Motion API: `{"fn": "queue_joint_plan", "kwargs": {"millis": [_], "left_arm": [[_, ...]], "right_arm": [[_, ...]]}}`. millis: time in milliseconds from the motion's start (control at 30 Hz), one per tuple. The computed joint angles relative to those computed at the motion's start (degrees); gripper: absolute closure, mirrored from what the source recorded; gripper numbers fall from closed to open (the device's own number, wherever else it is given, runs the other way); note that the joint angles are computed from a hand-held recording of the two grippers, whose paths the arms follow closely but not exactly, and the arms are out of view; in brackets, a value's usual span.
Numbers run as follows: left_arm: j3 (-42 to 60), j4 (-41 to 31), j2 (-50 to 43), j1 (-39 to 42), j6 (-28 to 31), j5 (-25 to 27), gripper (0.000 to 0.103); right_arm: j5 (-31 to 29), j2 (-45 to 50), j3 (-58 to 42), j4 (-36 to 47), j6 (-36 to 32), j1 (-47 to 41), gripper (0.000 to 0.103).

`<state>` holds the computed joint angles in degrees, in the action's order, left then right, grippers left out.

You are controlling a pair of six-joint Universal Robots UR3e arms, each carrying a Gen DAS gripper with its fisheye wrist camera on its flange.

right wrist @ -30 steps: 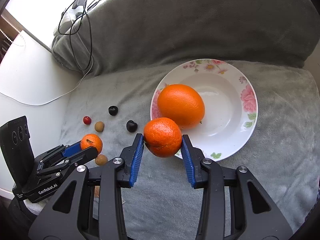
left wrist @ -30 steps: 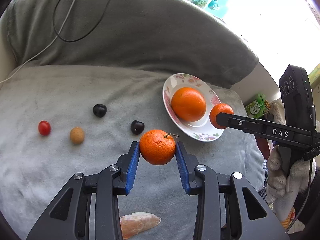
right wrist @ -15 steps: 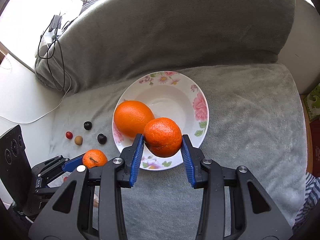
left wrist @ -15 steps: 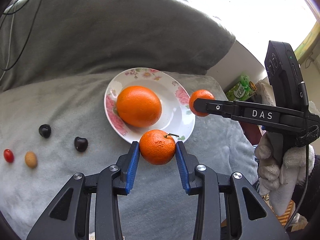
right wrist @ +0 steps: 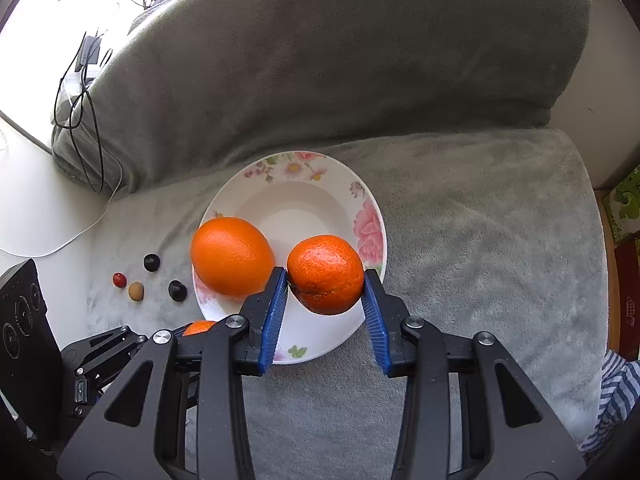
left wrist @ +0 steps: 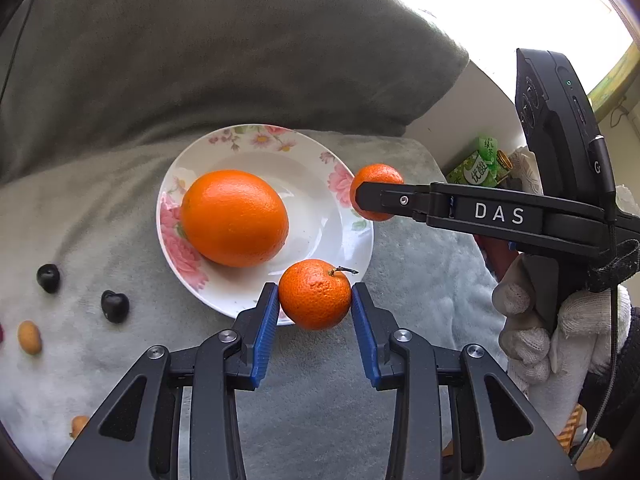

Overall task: Organize fruits
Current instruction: 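Carry the tangerine to the plate and open the left gripper while the right gripper carries its tangerine, then lower the tangerine into the plate and open the right gripper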

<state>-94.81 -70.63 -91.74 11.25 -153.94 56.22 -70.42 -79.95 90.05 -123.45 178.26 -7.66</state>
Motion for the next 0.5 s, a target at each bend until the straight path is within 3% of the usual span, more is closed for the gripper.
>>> {"fn": "queue_joint_plan", "kwargs": {"millis": [367, 500], "left_arm": [[2.2, 1.9, -2.8, -2.8, -3.7, 2.8, 0.067], [2.1, 4.1, -3.2, -3.6, -5.3, 3.8, 0.043]], "right_arm": [[0.1, 2.5, -1.8, -0.3, 0.3, 0.4, 0.06], [0.0, 2.6, -1.9, -0.3, 0.5, 0.2, 0.056]]}}
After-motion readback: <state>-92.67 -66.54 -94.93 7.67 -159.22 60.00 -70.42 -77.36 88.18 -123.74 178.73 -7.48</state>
